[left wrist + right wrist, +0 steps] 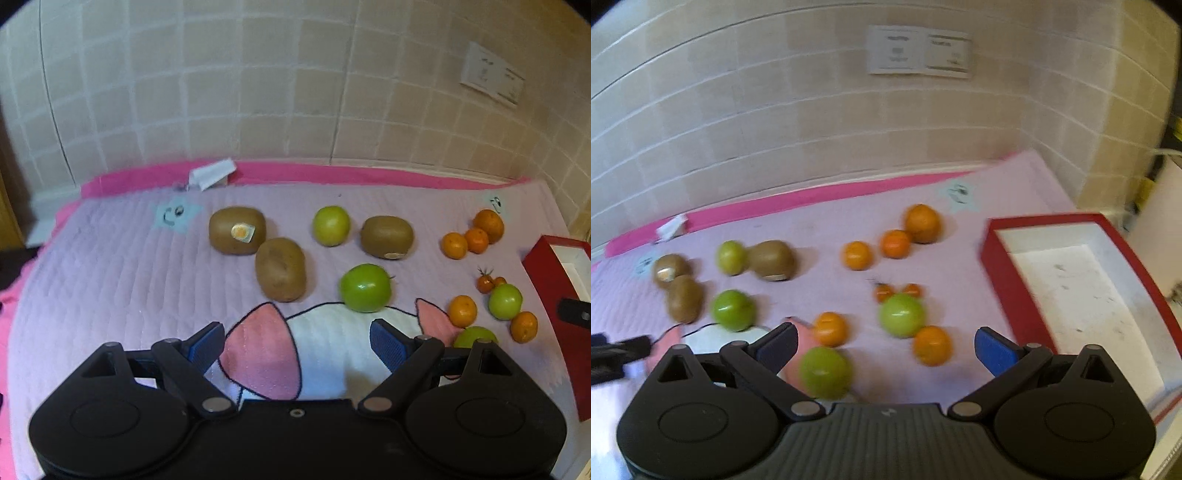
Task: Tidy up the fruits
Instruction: 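Grasp the green apple with the left tool while the right tool grasps another green apple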
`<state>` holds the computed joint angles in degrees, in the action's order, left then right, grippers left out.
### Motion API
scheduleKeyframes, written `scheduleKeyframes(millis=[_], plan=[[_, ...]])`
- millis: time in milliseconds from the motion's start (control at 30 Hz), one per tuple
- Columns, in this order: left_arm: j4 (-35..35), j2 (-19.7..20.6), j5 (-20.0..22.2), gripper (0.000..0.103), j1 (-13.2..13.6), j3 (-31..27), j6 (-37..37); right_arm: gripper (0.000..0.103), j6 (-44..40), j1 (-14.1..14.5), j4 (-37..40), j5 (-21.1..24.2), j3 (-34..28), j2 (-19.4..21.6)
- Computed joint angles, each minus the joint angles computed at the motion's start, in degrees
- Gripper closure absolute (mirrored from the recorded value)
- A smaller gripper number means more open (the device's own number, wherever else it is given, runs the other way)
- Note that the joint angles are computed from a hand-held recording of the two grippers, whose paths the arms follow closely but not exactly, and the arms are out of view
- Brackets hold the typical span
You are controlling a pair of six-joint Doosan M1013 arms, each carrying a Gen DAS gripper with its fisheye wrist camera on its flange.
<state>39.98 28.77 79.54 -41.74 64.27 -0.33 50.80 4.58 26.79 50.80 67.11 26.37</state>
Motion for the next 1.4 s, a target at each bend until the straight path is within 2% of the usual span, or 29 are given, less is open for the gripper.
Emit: scheduleKeyframes(millis=[133, 333, 467, 567, 633, 700, 933, 1033, 1133, 1200, 1267, 1333, 1367, 1400], plan=[[-0.14, 0.07, -2.81, 0.001, 1.09, 0.46, 3.30, 0.000, 2.99, -0.99, -1.55, -0.04, -2.39, 1.98], [-3.39, 1.97, -10.31, 0.001, 3.72, -1.87, 11.51, 0.001, -2.57, -2.00, -1.93, 4.48, -7.39, 5.37], [-4.87, 4.37, -11.97, 0.001, 4.72, -4.98, 18.28, 0.011, -1.66, -1.79, -2.23, 7.80, -8.89, 6.68], [-7.00, 5.30, -13.28, 0.001, 5.49, -5.94, 21.34, 0.013, -1.17, -1.28, -1.53, 8.75, -8.98, 7.31], [-7.53, 5.77, -13.52, 0.010, 5.78, -6.27, 23.15, 0.018, -2.01, -0.62, -1.85, 8.70, -8.89, 7.59], [-8.48, 6.02, -14.28, 0.012, 6.22, -6.26, 24.92, 0.022, -3.86, 0.07, -2.01, 8.03, -8.80, 7.87], [-7.37, 5.55, -16.65, 0.012, 6.95, -4.10, 24.47, 0.029, -6.61, 1.96, -2.51, 7.70, -10.79, 10.18], [-7.04, 5.58, -16.72, 0.012, 7.13, -3.92, 24.46, 0.030, -6.51, 2.31, -2.84, 8.52, -11.69, 11.04], [-6.30, 5.89, -15.93, 0.012, 7.15, -3.98, 23.62, 0.036, -6.97, 2.29, -1.84, 9.83, -12.62, 11.77], [-6.14, 5.94, -15.99, 0.013, 7.23, -3.77, 22.90, 0.035, -7.14, 2.40, -1.93, 9.77, -12.86, 12.00], [-6.26, 6.04, -15.93, 0.020, 7.36, -3.65, 22.62, 0.036, -7.62, 2.57, -2.28, 9.00, -12.71, 12.04], [-6.72, 6.20, -15.58, 0.034, 7.52, -3.64, 22.54, 0.038, -7.79, 2.67, -2.85, 8.19, -12.46, 11.99], [-7.17, 6.19, -15.59, 0.038, 7.66, -3.46, 22.41, 0.040, -7.81, 2.69, -3.10, 7.83, -12.40, 12.00], [-7.93, 5.96, -16.41, 0.037, 7.92, -2.90, 22.10, 0.040, -7.80, 2.66, -3.10, 7.57, -12.34, 12.03]])
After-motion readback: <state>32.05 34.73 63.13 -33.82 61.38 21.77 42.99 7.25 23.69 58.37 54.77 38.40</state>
